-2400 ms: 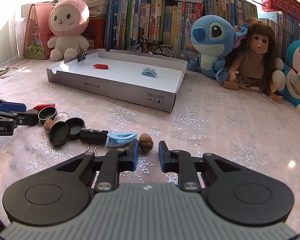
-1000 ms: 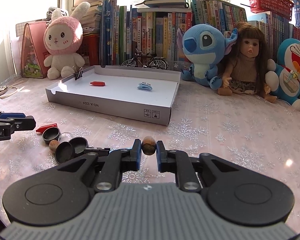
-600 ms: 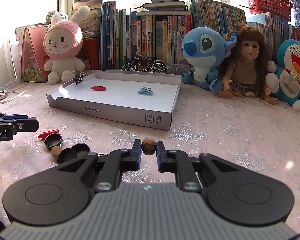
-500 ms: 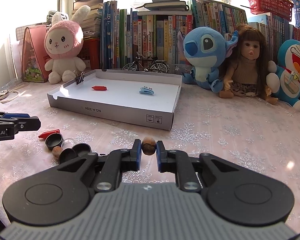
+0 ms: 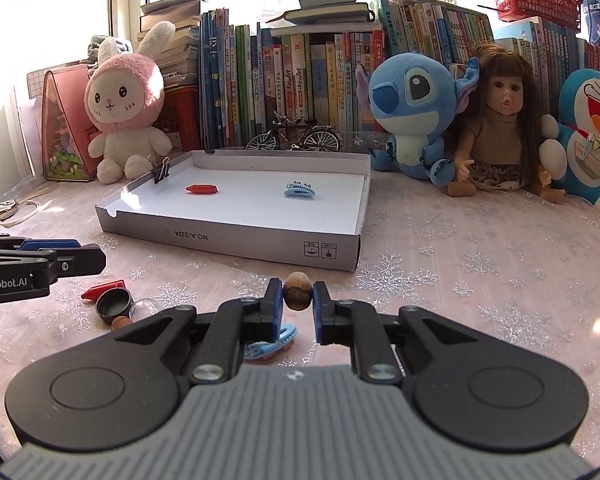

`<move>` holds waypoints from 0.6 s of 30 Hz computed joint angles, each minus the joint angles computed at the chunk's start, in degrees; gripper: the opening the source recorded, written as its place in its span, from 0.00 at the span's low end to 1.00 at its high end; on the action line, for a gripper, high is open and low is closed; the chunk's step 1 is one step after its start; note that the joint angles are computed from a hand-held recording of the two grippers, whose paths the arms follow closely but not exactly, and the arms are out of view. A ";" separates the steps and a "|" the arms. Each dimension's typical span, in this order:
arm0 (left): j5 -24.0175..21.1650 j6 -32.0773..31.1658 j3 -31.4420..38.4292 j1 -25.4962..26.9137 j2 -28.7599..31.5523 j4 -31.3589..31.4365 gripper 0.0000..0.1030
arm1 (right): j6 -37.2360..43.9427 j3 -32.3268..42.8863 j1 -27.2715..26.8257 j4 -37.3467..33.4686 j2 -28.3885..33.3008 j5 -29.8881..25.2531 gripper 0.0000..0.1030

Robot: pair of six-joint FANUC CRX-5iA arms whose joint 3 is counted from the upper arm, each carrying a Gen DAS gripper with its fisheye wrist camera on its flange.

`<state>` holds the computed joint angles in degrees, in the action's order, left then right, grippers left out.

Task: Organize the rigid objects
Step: 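Grasp the walnut with the right tool while the left tool lifts the black lid toward the box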

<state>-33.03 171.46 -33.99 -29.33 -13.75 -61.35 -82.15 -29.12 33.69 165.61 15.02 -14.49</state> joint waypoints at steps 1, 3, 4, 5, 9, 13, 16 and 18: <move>0.11 -0.02 0.34 0.07 0.35 -0.14 0.29 | 0.02 0.14 0.06 0.03 0.10 0.02 0.19; 0.71 -0.14 0.73 0.52 0.74 -0.13 0.29 | 0.33 0.36 0.24 -0.01 0.25 -0.26 0.19; 0.90 -0.18 0.94 0.75 0.88 -0.14 0.29 | 0.29 0.53 0.27 0.14 0.29 -0.24 0.19; 1.09 -0.19 1.19 1.01 1.02 -0.25 0.29 | 0.26 0.79 0.29 0.25 0.36 -0.29 0.19; 1.45 -0.41 3.16 2.51 2.28 -0.85 0.29 | -0.14 2.41 0.20 0.51 0.96 -0.22 0.19; 5.93 -4.69 5.42 7.86 3.94 3.20 0.29 | -4.04 6.05 -0.48 3.10 2.30 2.12 0.19; 9.19 -10.41 7.24 12.21 6.06 8.43 0.29 | -6.74 9.51 -0.95 4.93 3.86 4.56 0.19; 11.47 -14.85 8.09 15.08 7.39 12.62 0.29 | -7.20 12.08 -1.14 4.63 5.30 6.35 0.19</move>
